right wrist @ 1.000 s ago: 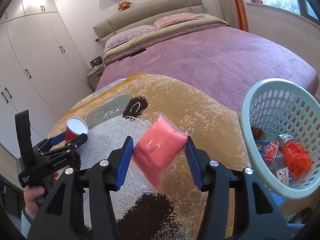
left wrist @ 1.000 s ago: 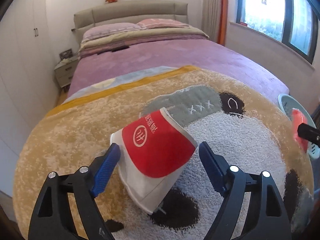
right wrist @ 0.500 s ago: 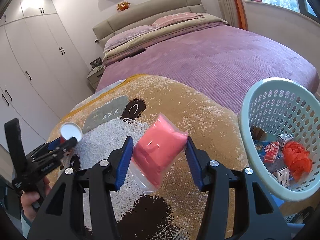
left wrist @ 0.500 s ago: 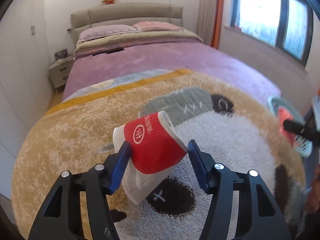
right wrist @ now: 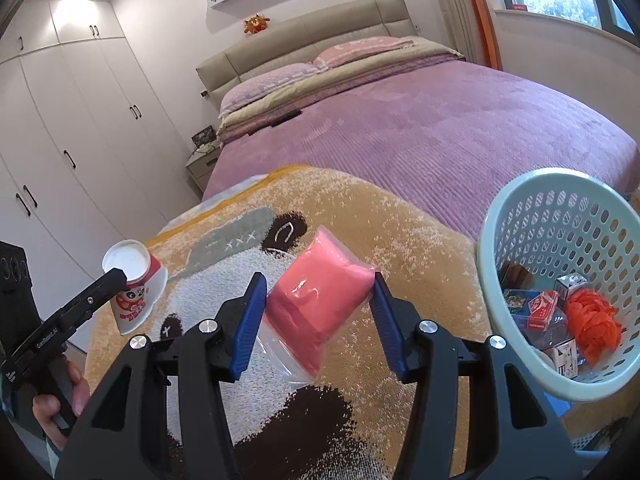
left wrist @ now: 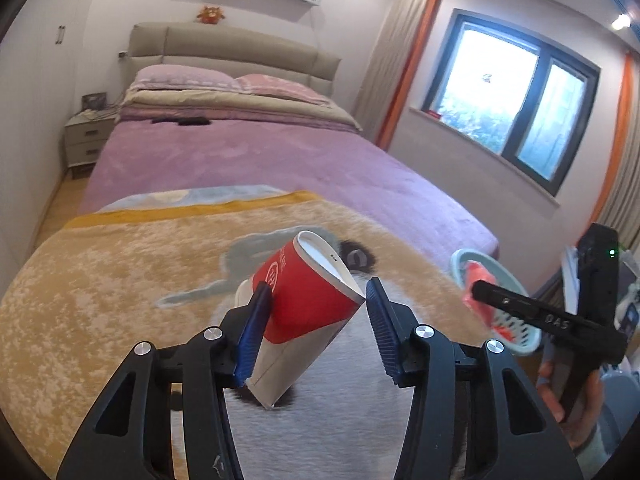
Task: Collect trash
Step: 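Lift the red-white cup and pink packet and carry both toward the teal basket, then open both tools over the teal basket to drop the cup and packet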
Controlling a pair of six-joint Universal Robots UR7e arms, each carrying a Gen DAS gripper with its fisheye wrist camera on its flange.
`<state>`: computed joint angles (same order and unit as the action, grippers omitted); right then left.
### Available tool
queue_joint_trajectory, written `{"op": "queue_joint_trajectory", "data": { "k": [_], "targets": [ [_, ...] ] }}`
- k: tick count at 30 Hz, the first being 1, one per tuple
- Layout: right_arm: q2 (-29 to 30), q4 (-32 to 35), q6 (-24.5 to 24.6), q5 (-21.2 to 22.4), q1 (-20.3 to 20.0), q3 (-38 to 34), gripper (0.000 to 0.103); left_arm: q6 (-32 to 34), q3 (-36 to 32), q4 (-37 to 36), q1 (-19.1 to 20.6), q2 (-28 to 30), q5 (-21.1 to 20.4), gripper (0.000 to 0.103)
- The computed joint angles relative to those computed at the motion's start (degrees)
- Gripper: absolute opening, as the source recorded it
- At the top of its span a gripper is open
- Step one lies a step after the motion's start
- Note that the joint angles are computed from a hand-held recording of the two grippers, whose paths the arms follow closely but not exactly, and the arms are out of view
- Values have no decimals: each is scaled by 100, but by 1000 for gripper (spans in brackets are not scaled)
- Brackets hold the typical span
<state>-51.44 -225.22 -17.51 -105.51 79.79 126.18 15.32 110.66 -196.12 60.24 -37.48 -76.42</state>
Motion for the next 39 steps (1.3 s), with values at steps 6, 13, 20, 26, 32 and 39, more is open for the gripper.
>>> {"op": "queue_joint_trajectory", "data": {
  "k": [6, 13, 20, 26, 32, 39],
  "targets": [
    [-342, -394, -153, 38, 11, 312, 49, 76, -47, -74, -375, 135, -235, 47],
    [-942, -738, -228, 75, -238, 663, 49, 187, -506, 55, -924, 625, -507, 47],
    [-1510, -546, -25, -162, -895, 773, 49, 32, -1499, 835, -1204, 1487, -667, 47],
    [-1848, 51, 385, -92, -1715, 729, 49, -84, -2275, 1436, -1325, 2205, -681, 47],
    [-2061, 419, 679, 157, -2226, 792, 50, -230, -2844, 2005, -1385, 2715, -679, 48],
    [-2100, 479, 706, 54, -2258, 876, 61, -265, -2825, 1946, -1487, 2823, -532, 71]
  ]
}}
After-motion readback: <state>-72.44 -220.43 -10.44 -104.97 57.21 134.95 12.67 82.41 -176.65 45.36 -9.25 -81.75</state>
